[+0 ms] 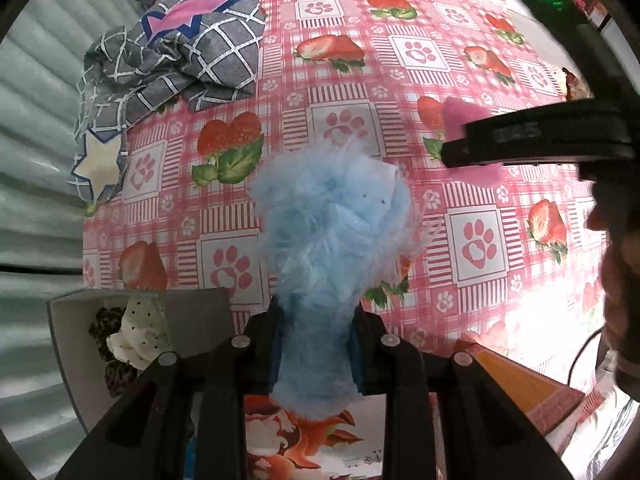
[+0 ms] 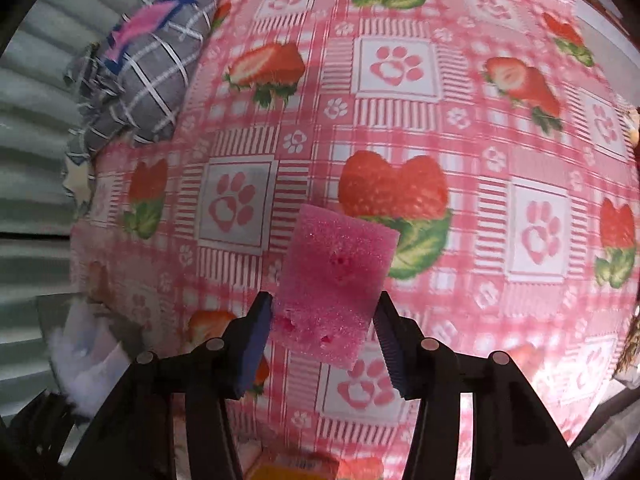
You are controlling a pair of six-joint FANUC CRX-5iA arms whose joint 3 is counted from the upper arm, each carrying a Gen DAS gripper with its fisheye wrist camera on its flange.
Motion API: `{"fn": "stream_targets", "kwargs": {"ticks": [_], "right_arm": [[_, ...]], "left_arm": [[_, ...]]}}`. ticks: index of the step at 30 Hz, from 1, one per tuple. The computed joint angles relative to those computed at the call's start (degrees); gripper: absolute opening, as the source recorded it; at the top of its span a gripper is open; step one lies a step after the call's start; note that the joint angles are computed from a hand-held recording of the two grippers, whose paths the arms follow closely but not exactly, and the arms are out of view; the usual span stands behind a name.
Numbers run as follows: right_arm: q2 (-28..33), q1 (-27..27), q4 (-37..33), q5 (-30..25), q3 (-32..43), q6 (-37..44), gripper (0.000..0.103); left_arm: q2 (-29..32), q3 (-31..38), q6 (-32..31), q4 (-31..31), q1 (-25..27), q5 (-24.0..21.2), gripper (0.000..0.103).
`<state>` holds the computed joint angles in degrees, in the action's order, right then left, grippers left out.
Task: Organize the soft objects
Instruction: 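Carry the blue pom and pink sponge over the white box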
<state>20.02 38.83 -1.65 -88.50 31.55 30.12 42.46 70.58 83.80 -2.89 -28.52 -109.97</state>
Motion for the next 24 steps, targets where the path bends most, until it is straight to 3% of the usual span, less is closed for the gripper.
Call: {"fn": "stream_targets", "kwargs": {"ticks": [8,20,24], "right_arm": [[-6.0,3.7,2.5,-2.3,-2.3,-4.0,0.053],[-9.9,10.2,7.3,-4.3,-4.4,-13.2,0.053],[-8.9,12.2,9.1,-5.0,-1.6,-13.5,0.053]], "left_arm": [[-4.7,-5.6,-1.4,2.0,0.3,3.4,0.03],[-13.3,-16.8,-4.9,4.0,1.5,8.6,0.03],[-15.5,-19.3,-5.9,4.6,1.9,9.3,0.03]]}}
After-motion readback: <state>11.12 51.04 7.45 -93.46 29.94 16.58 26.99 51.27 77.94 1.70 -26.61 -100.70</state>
